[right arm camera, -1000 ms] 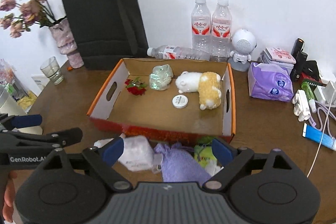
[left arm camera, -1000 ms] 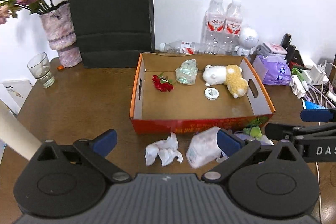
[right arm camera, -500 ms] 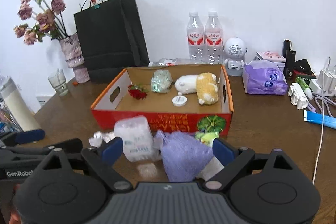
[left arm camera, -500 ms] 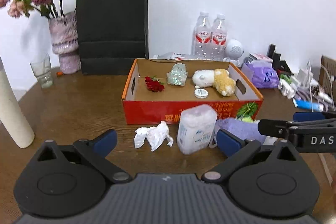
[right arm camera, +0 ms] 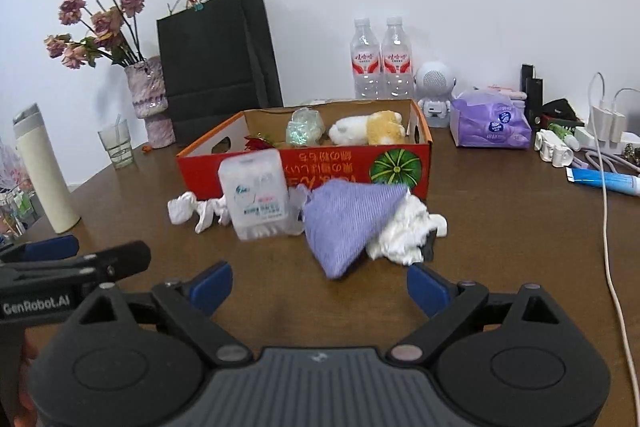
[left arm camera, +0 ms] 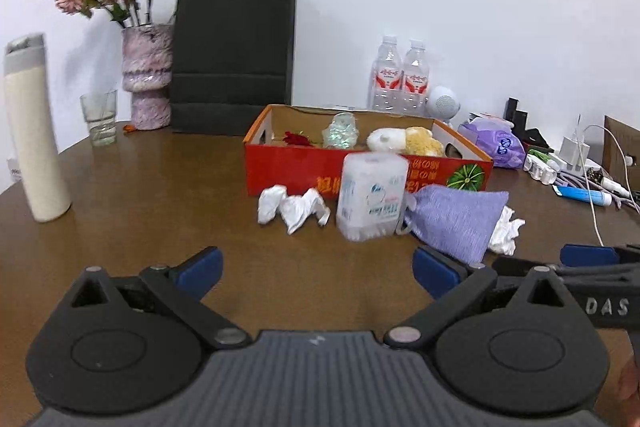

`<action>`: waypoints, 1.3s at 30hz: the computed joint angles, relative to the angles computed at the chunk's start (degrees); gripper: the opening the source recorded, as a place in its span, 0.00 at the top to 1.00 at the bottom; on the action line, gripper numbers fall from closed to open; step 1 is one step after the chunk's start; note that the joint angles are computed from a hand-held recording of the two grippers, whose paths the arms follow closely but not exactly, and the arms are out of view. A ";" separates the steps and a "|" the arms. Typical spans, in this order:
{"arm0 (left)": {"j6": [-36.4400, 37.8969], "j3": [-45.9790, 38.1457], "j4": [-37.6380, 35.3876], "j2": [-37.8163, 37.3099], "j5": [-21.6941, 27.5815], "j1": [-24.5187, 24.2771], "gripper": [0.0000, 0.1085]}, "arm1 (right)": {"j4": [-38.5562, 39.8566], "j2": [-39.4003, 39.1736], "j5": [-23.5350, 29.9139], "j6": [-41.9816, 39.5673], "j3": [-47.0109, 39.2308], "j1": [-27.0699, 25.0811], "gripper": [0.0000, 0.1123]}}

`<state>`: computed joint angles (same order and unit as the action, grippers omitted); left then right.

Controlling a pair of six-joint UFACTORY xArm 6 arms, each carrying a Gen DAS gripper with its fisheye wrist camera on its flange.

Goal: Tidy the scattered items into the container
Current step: 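Withdraw both tools and approach the white cotton-swab container, then grasp the white cotton-swab container with the left tool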

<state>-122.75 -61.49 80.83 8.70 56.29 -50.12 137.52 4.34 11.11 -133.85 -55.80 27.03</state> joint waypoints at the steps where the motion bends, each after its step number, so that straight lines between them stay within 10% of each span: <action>1: -1.22 0.66 0.42 -0.09 0.78 -0.78 0.05 | 3.43 -0.75 0.89 -3.87 1.33 -0.25 0.16; 17: -9.02 8.26 -1.63 -2.20 9.33 -12.37 0.05 | 23.81 -17.72 14.31 -29.51 25.35 -2.18 0.08; 28: 4.62 5.53 7.14 -6.66 -9.53 3.53 0.06 | 13.19 -15.69 11.18 -22.39 18.16 -2.66 0.17; 32: 8.87 -4.63 10.51 0.73 -21.26 13.36 0.32 | 8.21 -10.28 10.12 -15.90 12.05 -3.14 0.24; 39: 17.36 -21.62 12.03 15.51 -34.43 21.47 0.22 | -0.20 -2.44 9.87 -4.92 4.62 -4.07 0.24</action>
